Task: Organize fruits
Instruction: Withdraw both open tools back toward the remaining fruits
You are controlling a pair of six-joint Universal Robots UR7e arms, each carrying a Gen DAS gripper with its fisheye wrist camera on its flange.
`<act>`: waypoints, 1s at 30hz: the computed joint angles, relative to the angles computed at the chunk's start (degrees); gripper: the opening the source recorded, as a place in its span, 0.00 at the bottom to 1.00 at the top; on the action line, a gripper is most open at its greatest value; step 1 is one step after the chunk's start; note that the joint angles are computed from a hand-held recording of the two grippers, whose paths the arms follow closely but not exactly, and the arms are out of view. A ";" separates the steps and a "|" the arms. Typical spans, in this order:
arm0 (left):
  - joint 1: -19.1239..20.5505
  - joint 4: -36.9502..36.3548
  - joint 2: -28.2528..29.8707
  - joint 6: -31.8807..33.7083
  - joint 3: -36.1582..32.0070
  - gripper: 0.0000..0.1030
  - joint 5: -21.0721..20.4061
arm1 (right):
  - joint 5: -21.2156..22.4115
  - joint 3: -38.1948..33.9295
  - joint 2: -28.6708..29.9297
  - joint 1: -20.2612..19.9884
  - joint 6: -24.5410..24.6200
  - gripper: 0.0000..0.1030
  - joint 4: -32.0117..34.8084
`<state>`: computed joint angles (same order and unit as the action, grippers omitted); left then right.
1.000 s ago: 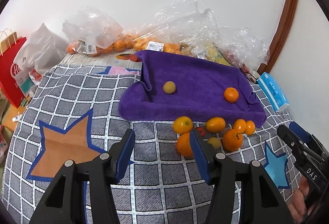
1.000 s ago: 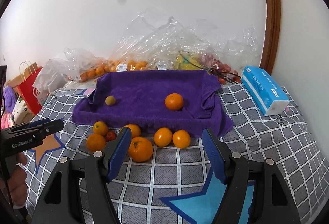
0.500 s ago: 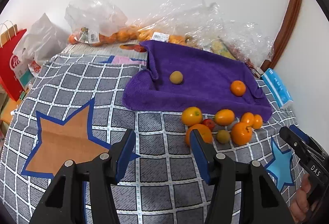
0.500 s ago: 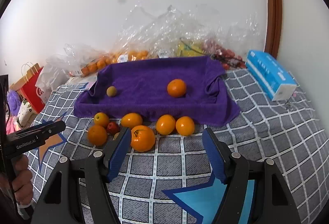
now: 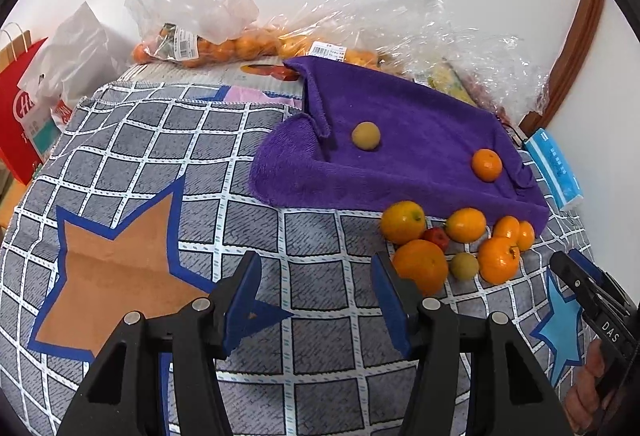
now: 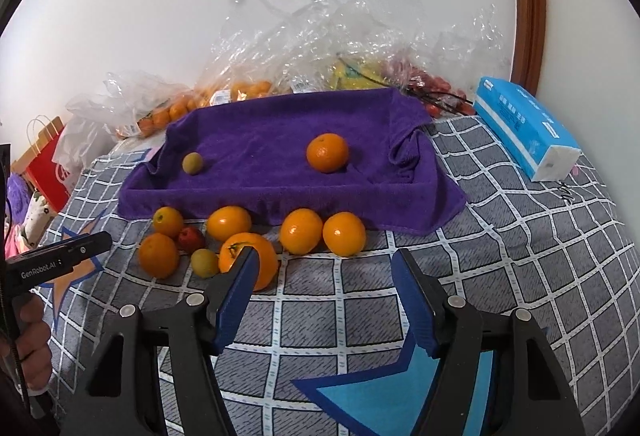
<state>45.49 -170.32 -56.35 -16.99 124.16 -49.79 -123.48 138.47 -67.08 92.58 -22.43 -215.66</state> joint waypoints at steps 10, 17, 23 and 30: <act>2.17 -0.73 1.18 1.19 -1.26 0.54 -1.43 | 0.09 -1.29 1.51 -1.90 -0.26 0.63 1.04; 3.07 0.09 1.89 1.26 -2.09 0.54 -2.24 | -1.99 -3.89 2.88 -2.44 -0.40 0.45 2.68; 3.13 -0.98 2.52 2.81 -2.26 0.56 -2.27 | -2.53 -6.06 3.85 -3.02 -1.37 0.40 5.06; 2.65 -2.06 3.44 4.87 -1.95 0.59 -1.48 | -4.77 -8.00 6.58 -2.46 -6.01 0.39 2.52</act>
<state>48.14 -172.39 -52.91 -12.12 122.22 -51.26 -128.25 130.46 -60.50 90.13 -28.45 -213.14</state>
